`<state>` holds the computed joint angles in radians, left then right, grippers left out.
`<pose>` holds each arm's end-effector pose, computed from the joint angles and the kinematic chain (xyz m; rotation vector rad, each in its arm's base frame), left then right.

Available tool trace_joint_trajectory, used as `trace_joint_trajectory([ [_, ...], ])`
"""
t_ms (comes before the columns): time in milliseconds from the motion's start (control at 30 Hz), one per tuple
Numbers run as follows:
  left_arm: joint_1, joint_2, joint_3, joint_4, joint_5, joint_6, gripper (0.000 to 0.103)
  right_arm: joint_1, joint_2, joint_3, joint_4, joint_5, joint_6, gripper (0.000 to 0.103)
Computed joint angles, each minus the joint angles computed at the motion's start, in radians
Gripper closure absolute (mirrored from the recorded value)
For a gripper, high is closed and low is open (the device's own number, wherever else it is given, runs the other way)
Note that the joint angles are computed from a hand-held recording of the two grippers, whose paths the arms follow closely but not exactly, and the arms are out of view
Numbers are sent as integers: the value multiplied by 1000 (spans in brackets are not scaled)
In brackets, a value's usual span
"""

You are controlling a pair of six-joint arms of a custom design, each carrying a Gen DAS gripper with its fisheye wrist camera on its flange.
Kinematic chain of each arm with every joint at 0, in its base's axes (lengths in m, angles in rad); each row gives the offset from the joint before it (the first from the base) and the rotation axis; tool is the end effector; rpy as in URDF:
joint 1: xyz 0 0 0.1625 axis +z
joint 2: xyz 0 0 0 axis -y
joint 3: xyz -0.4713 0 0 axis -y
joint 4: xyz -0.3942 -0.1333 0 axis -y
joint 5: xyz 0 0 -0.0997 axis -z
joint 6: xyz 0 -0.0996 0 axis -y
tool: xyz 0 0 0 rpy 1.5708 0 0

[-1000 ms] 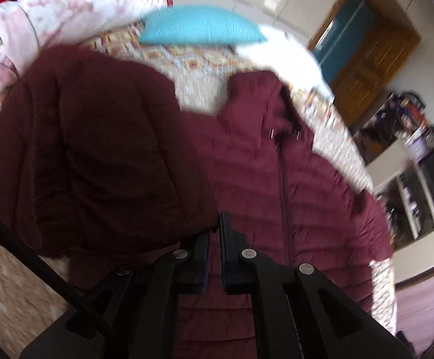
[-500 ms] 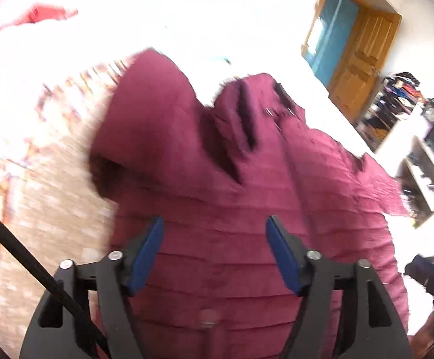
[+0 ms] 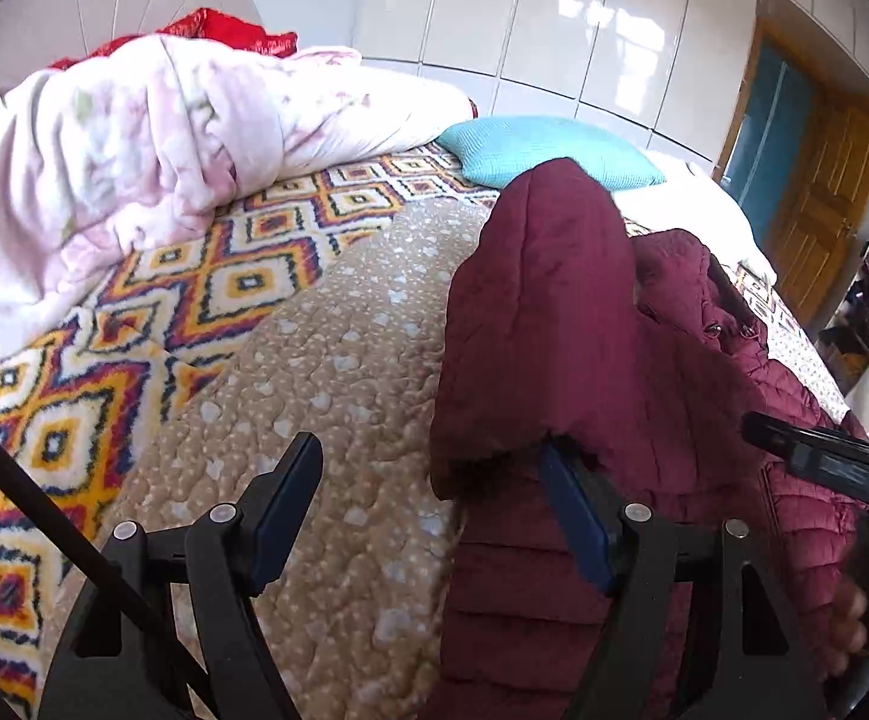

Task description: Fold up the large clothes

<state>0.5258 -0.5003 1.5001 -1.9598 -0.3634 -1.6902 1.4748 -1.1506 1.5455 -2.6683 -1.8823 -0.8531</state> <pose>-0.4814 -0.5411 -0.0293 -0.2253 2.0673 -1.2432 0.0358 -0.7001 0.4332 0.7842 -2.3580 0.6308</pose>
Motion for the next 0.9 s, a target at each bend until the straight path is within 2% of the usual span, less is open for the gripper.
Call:
trace_joint_trajectory([
  [67, 10, -4, 18, -85, -12, 75, 30, 5, 54, -33, -62, -57, 11, 3],
  [133, 14, -5, 25, -121, -9, 93, 30, -4, 92, -64, -112, -88, 38, 3],
  [267, 20, -13, 35, -145, -13, 83, 30, -28, 128, -141, -5, -105, 133, 6],
  [333, 23, -16, 38, -150, -17, 74, 30, -34, 122, -146, 45, -77, 138, 32],
  [367, 24, -19, 40, -148, -17, 68, 30, -31, 119, -143, 39, -79, 118, 38],
  [400, 24, -21, 41, -133, -15, 53, 30, -25, 118, -140, 28, -88, 87, 65],
  [433, 24, -22, 37, -108, -13, 31, 30, -21, 114, -148, 45, -93, 72, 81],
  [500, 26, -25, 41, -117, -19, 33, 30, -24, 104, -170, 76, -87, 100, 81],
  [600, 36, -19, 61, -268, -56, 155, 30, -33, 93, -188, -2, -125, 98, 81],
  [633, 39, -14, 52, -261, -65, 161, 30, -41, 93, -208, -1, -140, 106, 81],
  [767, 37, -1, 0, -65, -46, 45, 30, -70, 111, -266, -49, -241, 112, 81],
  [900, 41, -9, 15, -65, -41, 14, 30, -112, 123, -308, -23, -282, 135, 81],
])
